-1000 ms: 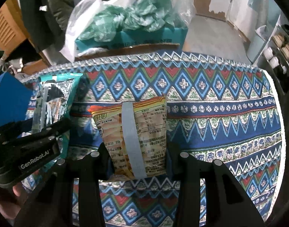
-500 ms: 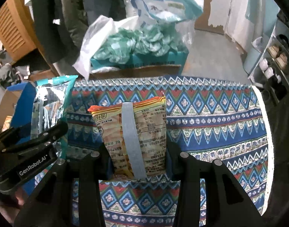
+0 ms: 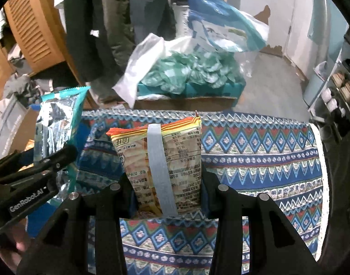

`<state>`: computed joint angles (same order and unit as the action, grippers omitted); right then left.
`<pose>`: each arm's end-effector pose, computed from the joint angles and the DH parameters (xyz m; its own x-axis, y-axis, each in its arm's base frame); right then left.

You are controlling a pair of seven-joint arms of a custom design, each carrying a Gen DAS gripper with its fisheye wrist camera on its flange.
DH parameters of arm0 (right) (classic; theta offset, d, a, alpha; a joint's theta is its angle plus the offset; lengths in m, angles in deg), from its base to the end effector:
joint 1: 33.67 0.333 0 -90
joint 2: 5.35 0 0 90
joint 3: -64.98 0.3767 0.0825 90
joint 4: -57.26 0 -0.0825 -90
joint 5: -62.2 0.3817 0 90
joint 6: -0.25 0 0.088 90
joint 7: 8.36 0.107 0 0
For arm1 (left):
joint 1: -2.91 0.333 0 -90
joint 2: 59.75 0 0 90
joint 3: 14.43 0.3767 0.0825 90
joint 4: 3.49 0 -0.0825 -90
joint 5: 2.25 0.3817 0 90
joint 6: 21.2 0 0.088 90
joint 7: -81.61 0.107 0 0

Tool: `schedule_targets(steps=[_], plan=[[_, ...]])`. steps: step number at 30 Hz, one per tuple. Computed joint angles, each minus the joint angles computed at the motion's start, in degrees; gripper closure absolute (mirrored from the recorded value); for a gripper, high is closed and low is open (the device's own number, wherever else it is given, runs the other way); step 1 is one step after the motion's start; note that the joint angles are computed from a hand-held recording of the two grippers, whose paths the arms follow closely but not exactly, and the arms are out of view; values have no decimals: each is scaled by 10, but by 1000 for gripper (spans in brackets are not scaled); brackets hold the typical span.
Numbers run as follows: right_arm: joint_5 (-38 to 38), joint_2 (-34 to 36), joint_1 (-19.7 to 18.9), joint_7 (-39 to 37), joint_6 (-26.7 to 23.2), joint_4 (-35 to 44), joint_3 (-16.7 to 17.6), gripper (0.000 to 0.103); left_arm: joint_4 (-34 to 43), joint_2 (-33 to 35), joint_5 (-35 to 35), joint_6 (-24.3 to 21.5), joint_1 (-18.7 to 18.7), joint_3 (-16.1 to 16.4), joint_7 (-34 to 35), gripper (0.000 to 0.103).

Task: Organize snacks
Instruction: 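Lift both packets and carry them over the cardboard box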

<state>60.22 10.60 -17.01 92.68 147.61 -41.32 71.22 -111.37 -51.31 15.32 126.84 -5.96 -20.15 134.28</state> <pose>0.6445 0.2627 0.5479 0.2437 -0.9644 -0.1025 -0.8315 -0.1534 -0.5339 0.6250 -0.1643 0.5532 0.1571 -0.9829 0.0958 -0.8154 -0.1839 -0.5489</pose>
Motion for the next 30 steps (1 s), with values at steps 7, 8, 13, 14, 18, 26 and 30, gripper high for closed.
schedule_targets(steps=[7,8,13,14,18,26,30], plan=[[12,7,10,-17,-3,24,14,62,-23,-35,13,8,14,2,-11,42],[14,9,13,-20,-5,29,16,62,-26,-39,11,8,18,1,-9,42],[30,24,24,-37,-17,58,28,62,-55,-70,15,11,42,1,-17,42],[34,28,26,-41,-19,64,30,62,-61,-76,17,12,48,1,-18,42],[49,46,37,-58,-36,94,41,62,-86,-98,17,13,72,1,-23,42],[61,83,63,-75,-72,149,51,62,-130,-130,3,14,116,-1,-27,42],[63,100,77,-81,-87,174,54,62,-145,-140,-2,13,134,-1,-28,42]])
